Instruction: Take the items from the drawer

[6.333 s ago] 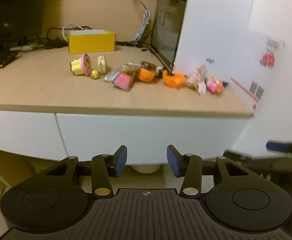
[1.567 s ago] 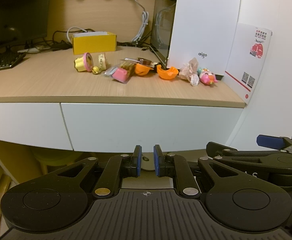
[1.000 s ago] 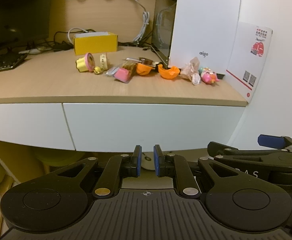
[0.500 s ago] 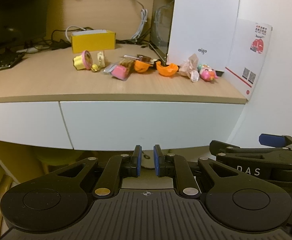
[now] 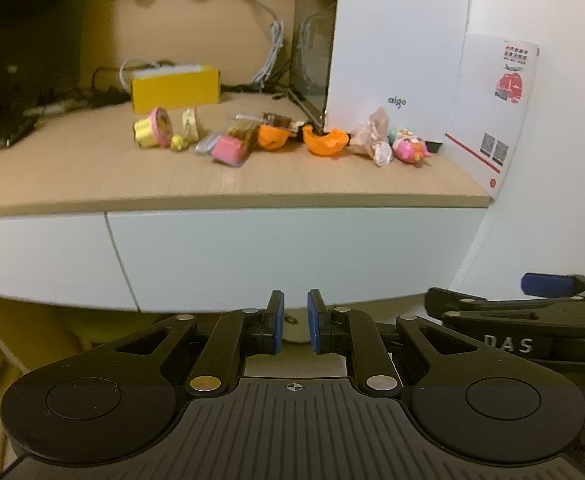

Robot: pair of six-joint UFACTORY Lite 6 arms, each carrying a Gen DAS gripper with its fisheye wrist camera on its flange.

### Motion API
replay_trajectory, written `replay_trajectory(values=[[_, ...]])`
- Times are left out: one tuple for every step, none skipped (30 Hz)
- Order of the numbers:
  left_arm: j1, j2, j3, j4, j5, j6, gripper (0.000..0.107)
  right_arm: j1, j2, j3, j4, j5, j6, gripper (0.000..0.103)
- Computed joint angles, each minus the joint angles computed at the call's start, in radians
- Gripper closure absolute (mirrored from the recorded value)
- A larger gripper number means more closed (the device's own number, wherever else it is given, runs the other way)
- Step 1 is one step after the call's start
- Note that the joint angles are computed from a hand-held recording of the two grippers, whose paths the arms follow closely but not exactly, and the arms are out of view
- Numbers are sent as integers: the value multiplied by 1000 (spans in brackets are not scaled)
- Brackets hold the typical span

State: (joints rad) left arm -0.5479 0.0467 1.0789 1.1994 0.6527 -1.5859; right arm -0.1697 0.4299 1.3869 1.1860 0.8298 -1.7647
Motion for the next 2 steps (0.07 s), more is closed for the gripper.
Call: replay_trajectory(values=[[11,3,7,3,-9,13,92,-2,3,5,2,4,-2,0],[29,2,13,-2,-30,33,92,-2,5,9,7,4,-5,0]])
